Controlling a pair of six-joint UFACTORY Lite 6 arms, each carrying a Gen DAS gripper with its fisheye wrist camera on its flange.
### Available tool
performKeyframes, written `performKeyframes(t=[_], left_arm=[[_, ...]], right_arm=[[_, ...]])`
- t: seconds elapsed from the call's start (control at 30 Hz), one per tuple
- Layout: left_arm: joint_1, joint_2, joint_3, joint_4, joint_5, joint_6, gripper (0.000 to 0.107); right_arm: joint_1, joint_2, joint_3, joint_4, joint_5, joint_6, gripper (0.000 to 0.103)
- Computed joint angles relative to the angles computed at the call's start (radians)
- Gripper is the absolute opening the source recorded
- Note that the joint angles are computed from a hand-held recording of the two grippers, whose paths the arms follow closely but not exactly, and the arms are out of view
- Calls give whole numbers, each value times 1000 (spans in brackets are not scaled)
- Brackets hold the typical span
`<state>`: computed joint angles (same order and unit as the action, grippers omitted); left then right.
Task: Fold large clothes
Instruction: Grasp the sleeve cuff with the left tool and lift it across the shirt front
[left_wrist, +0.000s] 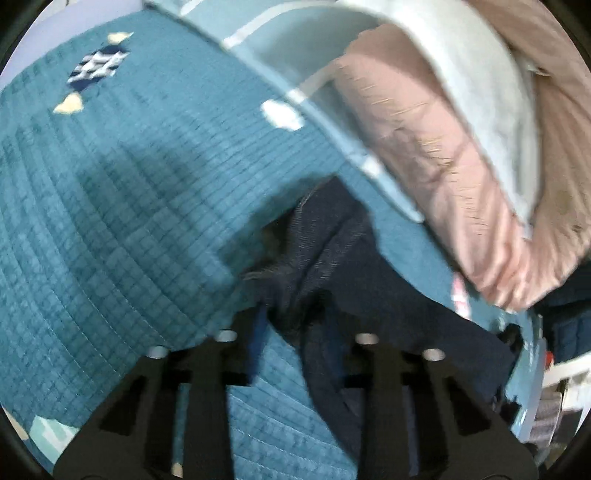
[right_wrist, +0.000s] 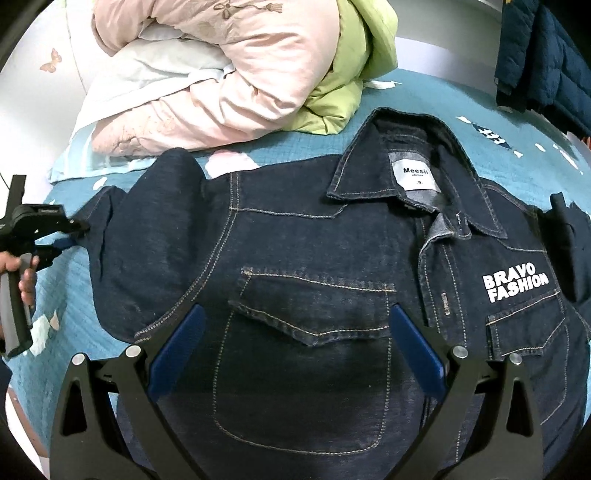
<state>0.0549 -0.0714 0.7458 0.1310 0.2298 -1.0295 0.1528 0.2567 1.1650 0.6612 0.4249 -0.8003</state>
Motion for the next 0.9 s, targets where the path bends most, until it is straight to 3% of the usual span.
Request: performKeyframes(t=[0.03, 0.13, 0.2, 0.27, 0.33, 0.4, 0.47, 0.53, 0.57, 0.6, 0.73, 0.9], left_arm=[[-20, -32, -4, 84, 15, -64, 18], [-105, -157, -37, 370, 109, -313, 16], [-145, -267, -74, 434, 152, -381, 16], [-254, -413, -107, 548, 268, -526, 16], [-379, -479, -89, 631, 394, -653, 16], [-541, -574, -80, 694, 556, -775, 16], [-691, -601, -52, 755, 676, -878, 16], [-850, -592, 5, 801, 823, -942, 16], [-948, -561, 51, 829, 913, -967, 16], [-1024, -535, 89, 850, 960, -992, 16], [-1119, -342, 271, 900, 923, -1027, 16], [-1065, 20, 612, 938, 720, -964, 16]], right_arm=[[-2, 1, 1, 9, 6, -8, 96], [-1, 11, 14, 36, 35, -17, 96], [0, 16, 18, 88, 61, -58, 96], [-3, 27, 23, 171, 96, -135, 95], [14, 62, 42, 222, 121, -176, 81], [39, 121, 87, 218, 154, -159, 46], [80, 174, 119, 145, 129, -69, 41], [86, 194, 133, 179, 139, -103, 21], [81, 225, 163, 214, 196, -131, 11], [84, 240, 176, 212, 219, -123, 10], [110, 321, 229, 158, 210, -81, 10], [-54, 344, 278, 303, 422, -205, 12]])
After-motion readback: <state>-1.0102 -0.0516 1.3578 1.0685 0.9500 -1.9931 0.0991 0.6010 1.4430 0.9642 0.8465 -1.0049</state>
